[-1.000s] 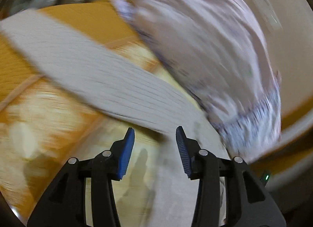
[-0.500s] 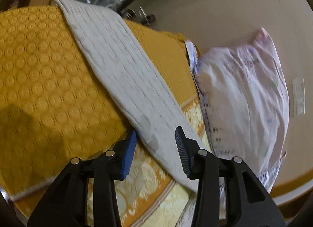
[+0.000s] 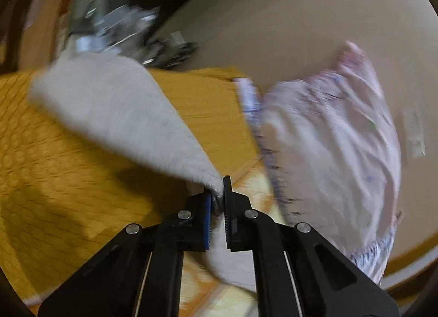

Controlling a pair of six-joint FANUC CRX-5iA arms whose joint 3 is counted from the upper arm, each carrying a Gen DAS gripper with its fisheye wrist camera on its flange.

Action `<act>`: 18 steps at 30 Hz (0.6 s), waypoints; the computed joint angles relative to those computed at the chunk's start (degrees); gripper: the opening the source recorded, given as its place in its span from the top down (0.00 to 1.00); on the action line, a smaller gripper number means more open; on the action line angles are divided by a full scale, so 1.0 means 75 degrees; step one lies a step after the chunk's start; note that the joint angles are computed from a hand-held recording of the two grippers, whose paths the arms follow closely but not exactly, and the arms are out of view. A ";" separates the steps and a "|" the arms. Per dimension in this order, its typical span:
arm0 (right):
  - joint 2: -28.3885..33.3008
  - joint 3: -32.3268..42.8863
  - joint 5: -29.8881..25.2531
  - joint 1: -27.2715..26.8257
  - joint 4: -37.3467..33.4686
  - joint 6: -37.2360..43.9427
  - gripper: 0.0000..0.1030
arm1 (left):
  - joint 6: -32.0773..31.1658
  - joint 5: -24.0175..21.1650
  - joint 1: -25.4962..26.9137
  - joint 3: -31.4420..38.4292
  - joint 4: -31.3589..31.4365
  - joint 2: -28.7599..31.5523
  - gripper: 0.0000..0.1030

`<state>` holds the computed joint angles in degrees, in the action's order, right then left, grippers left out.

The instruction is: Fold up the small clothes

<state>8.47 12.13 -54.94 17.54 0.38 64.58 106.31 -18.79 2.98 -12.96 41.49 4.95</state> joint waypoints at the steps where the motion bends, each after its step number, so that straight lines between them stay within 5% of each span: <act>1: -0.0035 -0.0025 0.0027 -0.0038 -0.0030 -0.0005 0.25 | -0.0522 0.0133 -0.0190 0.0097 0.0402 0.0056 0.94; 6: -0.0284 -0.0244 0.0227 -0.0299 -0.0160 -0.0103 0.25 | -0.3071 0.0377 -0.1340 0.1070 0.2281 0.0738 0.94; 10: -0.0568 -0.0562 0.0449 -0.0503 -0.0103 -0.0305 0.25 | -0.4343 -0.0395 -0.2183 0.2377 0.2987 0.1733 0.94; 13: -0.0755 -0.0804 0.0561 -0.0661 0.0003 -0.0519 0.25 | -0.4529 -0.1222 -0.2717 0.3517 0.2764 0.2617 0.94; 18: -0.0914 -0.1081 0.0546 -0.0929 0.0198 -0.0838 0.25 | -0.3210 -0.3267 -0.3245 0.6060 0.0630 0.4264 0.94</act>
